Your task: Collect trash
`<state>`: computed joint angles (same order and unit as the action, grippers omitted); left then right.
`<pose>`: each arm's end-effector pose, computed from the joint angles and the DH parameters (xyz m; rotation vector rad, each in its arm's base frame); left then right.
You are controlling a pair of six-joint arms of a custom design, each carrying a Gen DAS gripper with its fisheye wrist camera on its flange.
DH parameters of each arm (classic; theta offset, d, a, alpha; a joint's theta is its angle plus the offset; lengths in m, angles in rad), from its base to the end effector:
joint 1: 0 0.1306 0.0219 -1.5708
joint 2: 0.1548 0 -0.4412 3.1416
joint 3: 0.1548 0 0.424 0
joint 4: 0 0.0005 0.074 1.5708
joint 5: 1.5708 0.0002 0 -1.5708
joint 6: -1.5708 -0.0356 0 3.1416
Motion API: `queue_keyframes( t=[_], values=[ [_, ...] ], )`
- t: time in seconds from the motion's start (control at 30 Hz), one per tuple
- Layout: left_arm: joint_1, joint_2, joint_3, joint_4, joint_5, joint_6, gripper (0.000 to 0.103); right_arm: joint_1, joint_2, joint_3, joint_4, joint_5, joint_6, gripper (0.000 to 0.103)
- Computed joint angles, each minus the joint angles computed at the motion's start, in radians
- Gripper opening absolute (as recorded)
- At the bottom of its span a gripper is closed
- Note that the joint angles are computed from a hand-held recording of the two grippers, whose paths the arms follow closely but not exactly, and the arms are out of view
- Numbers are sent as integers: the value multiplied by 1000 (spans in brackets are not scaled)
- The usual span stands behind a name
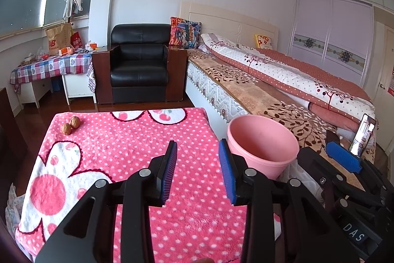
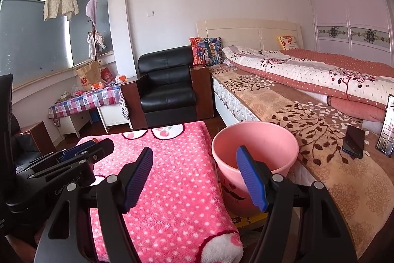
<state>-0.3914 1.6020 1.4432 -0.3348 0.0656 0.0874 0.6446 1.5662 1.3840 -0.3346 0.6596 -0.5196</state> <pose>0.5707 -0.2386 0.4451 0.3557 2.0526 -0.3615 0.4879 0.3388 0.4394 0.2638 1.9548 0.0657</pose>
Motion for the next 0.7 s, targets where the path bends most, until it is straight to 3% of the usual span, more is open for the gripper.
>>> queue_keyframes(
  t=[0.7],
  values=[
    [5,2,-7,14,-14,-15,35,-11,19,14,-13,-15,-16,70]
  ],
)
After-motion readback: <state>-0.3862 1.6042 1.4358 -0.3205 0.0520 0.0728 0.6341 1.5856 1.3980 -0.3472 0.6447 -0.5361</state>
